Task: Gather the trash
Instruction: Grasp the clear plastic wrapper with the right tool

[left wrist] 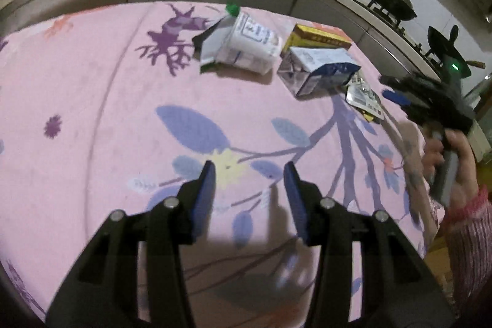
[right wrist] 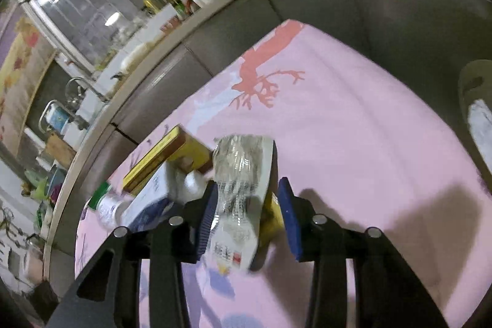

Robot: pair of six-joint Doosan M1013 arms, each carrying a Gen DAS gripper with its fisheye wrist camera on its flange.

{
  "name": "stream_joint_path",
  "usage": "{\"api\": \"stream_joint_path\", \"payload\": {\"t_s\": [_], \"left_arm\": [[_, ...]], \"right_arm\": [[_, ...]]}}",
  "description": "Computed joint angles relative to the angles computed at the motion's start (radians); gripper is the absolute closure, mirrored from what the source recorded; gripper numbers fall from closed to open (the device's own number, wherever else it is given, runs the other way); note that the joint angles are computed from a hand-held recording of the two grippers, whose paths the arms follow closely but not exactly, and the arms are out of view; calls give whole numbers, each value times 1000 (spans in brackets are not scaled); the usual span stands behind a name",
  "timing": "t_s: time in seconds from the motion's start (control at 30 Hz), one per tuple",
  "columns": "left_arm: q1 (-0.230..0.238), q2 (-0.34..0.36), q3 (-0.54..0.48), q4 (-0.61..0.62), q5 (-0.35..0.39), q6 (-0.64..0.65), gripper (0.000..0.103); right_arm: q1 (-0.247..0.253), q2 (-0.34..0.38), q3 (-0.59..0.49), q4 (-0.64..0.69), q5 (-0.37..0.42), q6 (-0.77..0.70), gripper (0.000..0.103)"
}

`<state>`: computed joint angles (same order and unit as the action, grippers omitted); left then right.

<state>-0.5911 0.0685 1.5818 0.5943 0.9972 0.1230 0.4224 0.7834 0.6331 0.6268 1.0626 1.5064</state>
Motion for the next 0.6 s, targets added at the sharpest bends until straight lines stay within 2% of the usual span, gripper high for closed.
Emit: {"api": "stream_joint_path", "payload": {"t_s": [0.1, 0.13, 0.17, 0.27, 0.33, 0.43, 0.53, 0.6], "left_arm": [[-3, -2, 5, -5, -19, -3, 59], [-2, 0, 3, -7, -28, 2, 59], [-5, 2, 1, -5, -31, 4, 59], [-6, 10, -8, -10, -52, 25, 59], [-4, 20, -21, -20, -62, 49, 59], [-5, 40, -47, -40, -78, 91, 59], [-6, 66, -79, -60, -91, 142, 59], [-5, 89, -108, -70, -90, 179, 49]], "right_arm": [[-7, 107, -176, 44, 151, 69, 66], [-9, 109, -178, 54, 155, 68, 84], [-7, 99, -159, 50, 147, 59, 87], [-11, 25, -21, 70, 87, 6, 93], [-26, -40, 109, 154, 47, -51, 103], [-45, -131, 284, 249, 0, -138, 103], [-51, -196, 405, 293, 2, -207, 103], [-54, -213, 444, 322, 32, -227, 103]]}}
